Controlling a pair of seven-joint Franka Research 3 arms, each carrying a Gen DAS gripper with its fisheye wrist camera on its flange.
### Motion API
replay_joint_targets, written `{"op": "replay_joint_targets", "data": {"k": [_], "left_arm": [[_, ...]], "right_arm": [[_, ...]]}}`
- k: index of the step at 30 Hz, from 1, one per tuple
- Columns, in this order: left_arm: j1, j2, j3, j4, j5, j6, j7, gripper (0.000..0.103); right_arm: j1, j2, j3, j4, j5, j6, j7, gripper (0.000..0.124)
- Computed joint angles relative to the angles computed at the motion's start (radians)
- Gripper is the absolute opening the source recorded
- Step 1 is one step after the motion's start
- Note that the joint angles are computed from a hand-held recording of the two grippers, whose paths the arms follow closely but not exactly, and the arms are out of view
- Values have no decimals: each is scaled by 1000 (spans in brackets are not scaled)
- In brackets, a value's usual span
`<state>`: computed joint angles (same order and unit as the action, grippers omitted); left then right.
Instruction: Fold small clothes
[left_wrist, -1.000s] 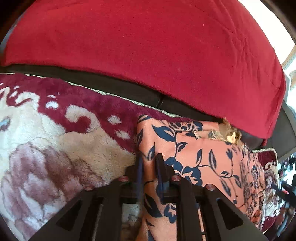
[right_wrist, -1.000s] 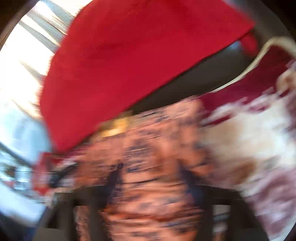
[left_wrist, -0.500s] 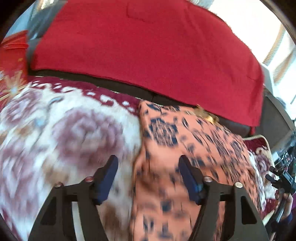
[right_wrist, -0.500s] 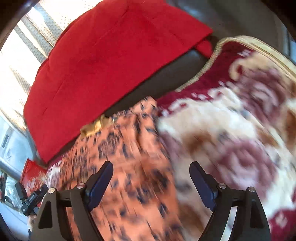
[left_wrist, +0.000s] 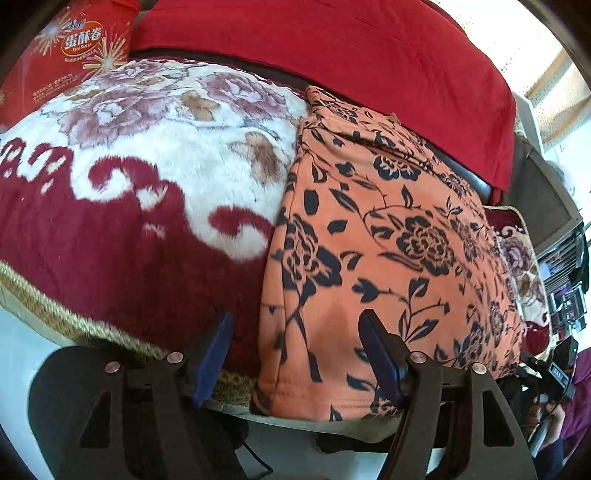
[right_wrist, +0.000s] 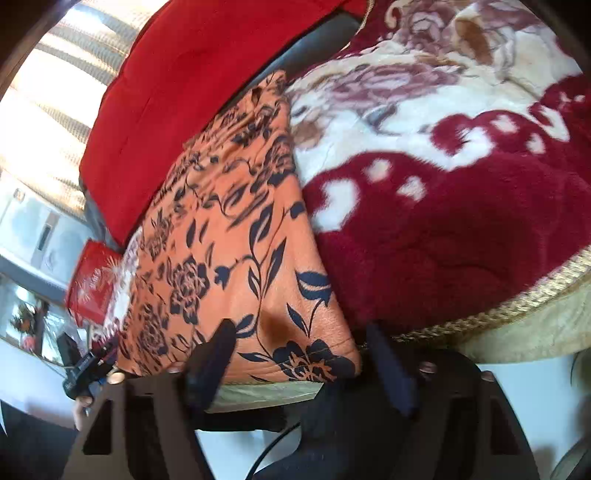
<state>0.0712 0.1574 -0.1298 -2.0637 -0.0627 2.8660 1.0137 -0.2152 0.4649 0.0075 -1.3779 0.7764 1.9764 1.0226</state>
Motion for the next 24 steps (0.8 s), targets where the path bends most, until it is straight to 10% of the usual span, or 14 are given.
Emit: {"op": "replay_joint_targets", "data": {"k": [5,11,13,15,18,24], "left_arm": [[-32,-7,28,3,90,-31,-143,71],[-40,1,26,13,151,-69,-179,70],[-35,15,19,30,138,-87,-166,59],[-24,19,5,45,110,-112,-117,8],[6,-3,-26,25,-11,-65,-11,7],[-10,-69,-17,-28,-81,33,70,8]], "right_arm": [[-1,-5,1,7,1,-6,26,40],[-5,-20,5,-4,47,7,-6,40],[-5,5,6,25,41,-12,5,41],[2,26,4,48,9,-32,16,36],[-2,43,4,77,-11,-58,47,8],[-62,35,29,109,112,-119,48,8]]}}
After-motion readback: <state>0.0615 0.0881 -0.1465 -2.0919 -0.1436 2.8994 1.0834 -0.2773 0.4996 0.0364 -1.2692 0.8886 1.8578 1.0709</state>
